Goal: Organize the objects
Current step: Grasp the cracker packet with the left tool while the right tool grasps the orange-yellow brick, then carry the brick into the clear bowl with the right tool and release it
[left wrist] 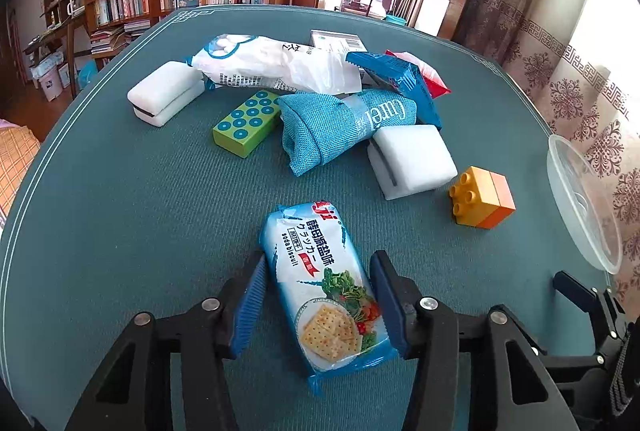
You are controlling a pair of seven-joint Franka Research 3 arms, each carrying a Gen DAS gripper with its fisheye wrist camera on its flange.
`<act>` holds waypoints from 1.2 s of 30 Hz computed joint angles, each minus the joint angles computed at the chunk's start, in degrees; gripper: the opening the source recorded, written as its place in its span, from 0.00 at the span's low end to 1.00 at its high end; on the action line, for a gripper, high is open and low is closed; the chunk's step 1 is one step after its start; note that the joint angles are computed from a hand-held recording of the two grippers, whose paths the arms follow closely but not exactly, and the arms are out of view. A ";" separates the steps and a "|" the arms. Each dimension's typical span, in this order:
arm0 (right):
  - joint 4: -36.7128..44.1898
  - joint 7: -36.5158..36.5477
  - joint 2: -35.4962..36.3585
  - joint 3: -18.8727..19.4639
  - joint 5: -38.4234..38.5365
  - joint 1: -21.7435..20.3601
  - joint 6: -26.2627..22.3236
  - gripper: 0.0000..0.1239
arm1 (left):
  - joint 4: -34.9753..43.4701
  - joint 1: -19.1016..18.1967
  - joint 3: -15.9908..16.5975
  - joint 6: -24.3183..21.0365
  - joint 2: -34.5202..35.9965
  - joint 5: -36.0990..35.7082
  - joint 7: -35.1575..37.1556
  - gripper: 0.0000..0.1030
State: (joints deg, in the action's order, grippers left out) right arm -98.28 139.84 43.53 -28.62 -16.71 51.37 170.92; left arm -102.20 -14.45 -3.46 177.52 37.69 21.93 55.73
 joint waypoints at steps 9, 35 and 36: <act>4.63 -5.08 0.15 5.37 3.26 -4.89 0.12 0.70 | -3.91 2.58 -1.43 4.98 -1.60 0.77 4.38 0.43; 11.88 -11.37 3.29 12.83 8.01 -12.77 -0.12 0.35 | -6.46 3.42 -3.19 8.97 -3.96 -1.84 9.77 0.43; 10.40 -11.10 2.47 11.85 8.30 -11.88 0.73 0.35 | -6.43 3.22 -3.14 9.01 -4.04 -1.81 9.88 0.43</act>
